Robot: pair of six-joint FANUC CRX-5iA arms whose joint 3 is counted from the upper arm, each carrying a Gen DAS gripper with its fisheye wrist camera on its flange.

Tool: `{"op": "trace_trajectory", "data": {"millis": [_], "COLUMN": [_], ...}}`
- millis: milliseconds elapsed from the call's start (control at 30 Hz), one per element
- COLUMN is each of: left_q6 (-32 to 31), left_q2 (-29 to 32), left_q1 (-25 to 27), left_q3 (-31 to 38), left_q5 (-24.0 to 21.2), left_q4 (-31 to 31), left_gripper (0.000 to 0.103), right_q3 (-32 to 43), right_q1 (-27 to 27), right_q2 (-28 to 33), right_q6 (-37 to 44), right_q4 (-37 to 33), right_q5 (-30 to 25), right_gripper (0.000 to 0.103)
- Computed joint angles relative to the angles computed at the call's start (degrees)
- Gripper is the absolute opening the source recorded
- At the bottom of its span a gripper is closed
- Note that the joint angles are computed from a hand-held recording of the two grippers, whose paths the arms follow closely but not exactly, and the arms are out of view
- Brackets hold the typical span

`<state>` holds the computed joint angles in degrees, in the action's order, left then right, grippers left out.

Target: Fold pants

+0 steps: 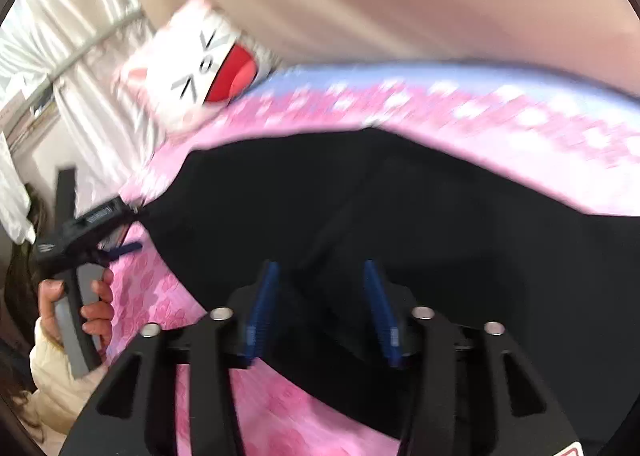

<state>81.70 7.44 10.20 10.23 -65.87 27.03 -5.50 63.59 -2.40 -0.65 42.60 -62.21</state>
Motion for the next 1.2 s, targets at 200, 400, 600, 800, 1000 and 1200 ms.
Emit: {"op": "trace_trajectory", "data": {"millis": [200, 400, 600, 800, 1000, 1200], "left_q6": [4.1, 4.5, -7.4, -22.8, -27.2, -29.4], "left_q2": [1.6, 3.6, -3.0, -6.2, -9.5, -12.5], "left_q1": [-1.1, -4.4, -9.7, -19.9, -30.1, -31.4], "left_q3": [0.9, 4.3, 2.1, 0.5, -5.3, -7.4], "left_q5": [4.4, 6.7, 11.9, 6.5, 9.3, 10.9], "left_q4": [-1.7, -4.4, 1.0, 9.6, 3.5, 1.9], "left_gripper": [0.098, 0.02, 0.019, 0.03, 0.098, 0.098], "right_q3": [-8.5, -17.0, -21.3, -23.4, -24.1, -24.8], "right_q1": [7.0, 16.0, 23.3, 24.0, 24.9, 24.9], "right_q2": [-9.1, -18.8, -23.6, -24.8, -25.4, -26.6], "right_q6": [-16.2, -35.1, -45.1, -46.1, -45.6, -43.5], "right_q4": [5.9, 6.3, 5.5, 6.5, 5.3, 9.1], "right_q5": [-16.6, -31.2, -40.3, -38.4, -38.3, -34.6], "right_gripper": [0.066, 0.074, 0.074, 0.074, 0.074, 0.074]}}
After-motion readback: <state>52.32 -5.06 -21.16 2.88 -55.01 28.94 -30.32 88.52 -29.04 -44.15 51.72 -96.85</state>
